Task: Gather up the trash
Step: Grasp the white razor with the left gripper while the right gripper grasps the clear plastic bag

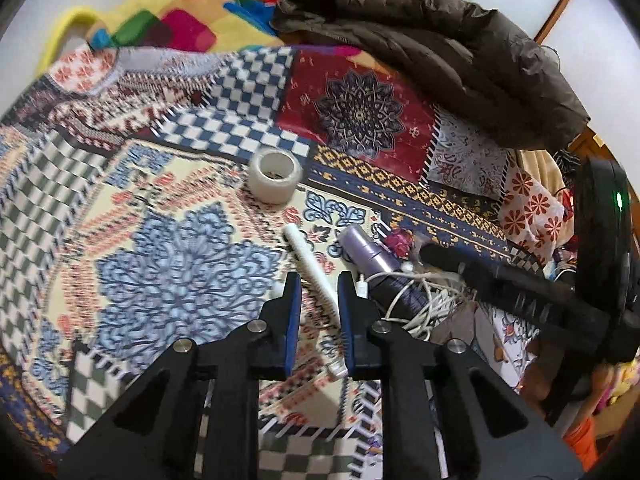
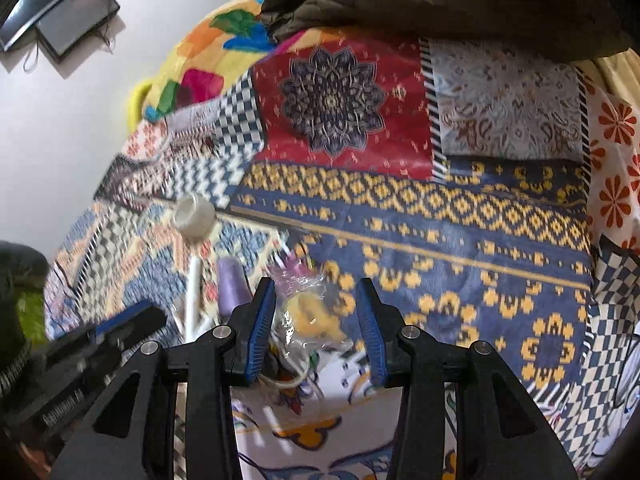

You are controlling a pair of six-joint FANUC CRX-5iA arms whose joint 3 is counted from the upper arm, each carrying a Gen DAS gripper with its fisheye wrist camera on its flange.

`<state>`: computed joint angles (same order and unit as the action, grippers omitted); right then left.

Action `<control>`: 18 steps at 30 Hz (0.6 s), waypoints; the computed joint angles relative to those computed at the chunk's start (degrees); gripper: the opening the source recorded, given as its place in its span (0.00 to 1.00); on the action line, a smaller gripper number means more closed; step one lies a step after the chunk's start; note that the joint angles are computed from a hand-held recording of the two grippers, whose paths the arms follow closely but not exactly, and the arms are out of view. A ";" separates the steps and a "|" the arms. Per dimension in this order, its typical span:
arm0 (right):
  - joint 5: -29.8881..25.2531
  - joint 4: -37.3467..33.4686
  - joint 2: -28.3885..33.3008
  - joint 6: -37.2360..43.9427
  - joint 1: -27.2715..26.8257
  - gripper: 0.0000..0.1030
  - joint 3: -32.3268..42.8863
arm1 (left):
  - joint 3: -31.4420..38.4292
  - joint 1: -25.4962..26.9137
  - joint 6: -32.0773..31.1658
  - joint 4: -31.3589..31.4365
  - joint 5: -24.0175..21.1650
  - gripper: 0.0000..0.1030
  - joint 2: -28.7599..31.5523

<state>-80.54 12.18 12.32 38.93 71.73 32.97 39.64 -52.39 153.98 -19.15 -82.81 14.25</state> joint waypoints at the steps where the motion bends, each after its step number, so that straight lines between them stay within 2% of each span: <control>1: -0.72 0.56 0.08 0.47 0.42 0.36 -0.31 | 0.04 0.32 0.10 0.49 0.12 0.17 0.29; 5: -1.40 5.61 -0.77 0.85 2.79 0.34 -3.17 | 0.42 1.33 0.86 1.49 -0.11 0.17 1.51; 7: -0.90 6.36 -1.50 0.89 3.08 0.28 -4.41 | 1.36 1.60 1.06 1.56 -0.67 0.17 2.23; 10: 0.02 6.56 -2.51 0.64 2.94 0.25 -5.81 | 2.05 2.70 0.29 3.67 -0.15 0.17 3.28; 13: 0.25 7.62 -3.59 0.01 3.36 0.25 -7.03 | 6.82 2.43 -1.59 2.52 -4.29 0.17 6.43; 15: 0.29 7.97 -4.15 -0.16 3.79 0.24 -7.46 | 11.01 2.33 -2.59 1.85 -8.06 0.10 8.88; 18: -0.54 9.83 -4.93 -0.38 5.10 0.24 -7.93 | 11.38 2.01 -3.41 1.91 -7.46 0.07 8.65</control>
